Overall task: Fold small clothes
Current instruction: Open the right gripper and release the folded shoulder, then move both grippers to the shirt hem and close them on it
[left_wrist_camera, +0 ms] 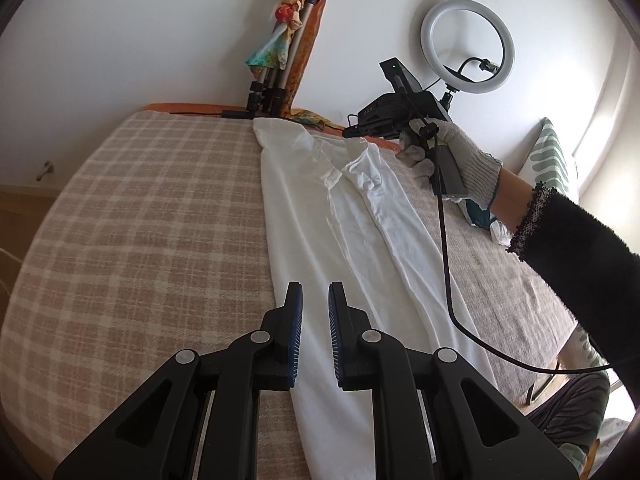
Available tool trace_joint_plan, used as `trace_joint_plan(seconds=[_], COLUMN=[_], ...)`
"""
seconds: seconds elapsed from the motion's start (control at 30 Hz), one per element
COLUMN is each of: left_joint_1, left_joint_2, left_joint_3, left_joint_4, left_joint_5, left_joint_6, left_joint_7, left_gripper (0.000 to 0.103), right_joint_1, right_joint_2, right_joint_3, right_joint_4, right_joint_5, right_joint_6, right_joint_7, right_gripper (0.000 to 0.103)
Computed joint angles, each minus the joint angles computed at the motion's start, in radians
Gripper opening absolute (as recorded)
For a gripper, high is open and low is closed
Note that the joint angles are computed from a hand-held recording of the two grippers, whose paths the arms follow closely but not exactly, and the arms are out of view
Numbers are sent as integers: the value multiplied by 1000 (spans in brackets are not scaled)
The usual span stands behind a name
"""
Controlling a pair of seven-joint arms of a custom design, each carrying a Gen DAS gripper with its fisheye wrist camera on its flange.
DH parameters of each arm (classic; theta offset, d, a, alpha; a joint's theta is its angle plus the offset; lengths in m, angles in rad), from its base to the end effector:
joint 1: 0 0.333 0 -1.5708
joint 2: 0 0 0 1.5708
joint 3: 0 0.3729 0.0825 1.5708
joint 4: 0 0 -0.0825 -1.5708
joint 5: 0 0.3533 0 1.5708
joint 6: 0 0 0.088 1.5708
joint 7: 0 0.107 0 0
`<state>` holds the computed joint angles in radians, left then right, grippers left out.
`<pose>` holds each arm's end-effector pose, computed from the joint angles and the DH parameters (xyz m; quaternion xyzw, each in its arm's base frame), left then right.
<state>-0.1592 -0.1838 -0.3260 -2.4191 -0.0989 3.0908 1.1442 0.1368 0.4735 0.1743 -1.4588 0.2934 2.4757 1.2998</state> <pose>0.4256 -0.2270 0.5532 -0.6499 0.6392 -0.3873 0.1379 0.7063 0.1947 0.5371 -0.7824 0.5417 -0.0740 0.2981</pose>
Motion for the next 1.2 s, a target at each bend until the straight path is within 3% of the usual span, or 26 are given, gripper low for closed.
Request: trace_joint_plan(seconds=[0.17,0.2,0.23,0.27,0.37,0.53,0.63,0.7,0.77,0.9,1.0,1.07,1.2], left_joint_1=[22,30,35,40,28,-6,-57,-95,-132,-144,-154,-149,-105], left_joint_2=[0,0,0,-1,0,3,10,12,16,17,11,5,-21], left_joint_3=[-11,-16,-19,-22,-11,17,57,87,112,107,104,94,49], left_joint_4=[2,2,3,4,2,2,4,1,6,8,8,7,-16], left_joint_5=[23,33,41,50,47,11,-53,-117,-185,-241,-282,-286,-210], left_joint_6=[-9,-10,-10,-12,-17,-26,-36,-41,-60,-80,-96,-114,-136], left_joint_7=[-20,-27,-32,-38,-34,-2,56,101,162,217,245,245,194], left_gripper=[12,12,12,12,12,12,21,22,22,23,30,38,38], right_joint_1=[-10,-1,-5,-13,-40,-51,-79,-94,-96,-97,-84,-69,-38], right_joint_2=[71,77,79,73,42,-56,-127,-185,-249,-380,-475,-537,-642], right_joint_3=[41,35,43,55,78,52,50,38,12,-45,-94,-127,-200], right_joint_4=[84,91,93,82,46,-68,-152,-220,-296,-448,-561,-637,-756], right_joint_5=[68,63,79,104,168,193,250,296,323,401,445,455,486], right_joint_6=[-50,-48,-44,-23,3,62,85,91,95,79,73,82,50], right_joint_7=[-17,-9,-12,-25,-66,-101,-158,-202,-242,-331,-389,-415,-445], right_gripper=[2,13,33,36,36,37,37,37,37,37,37,37,37])
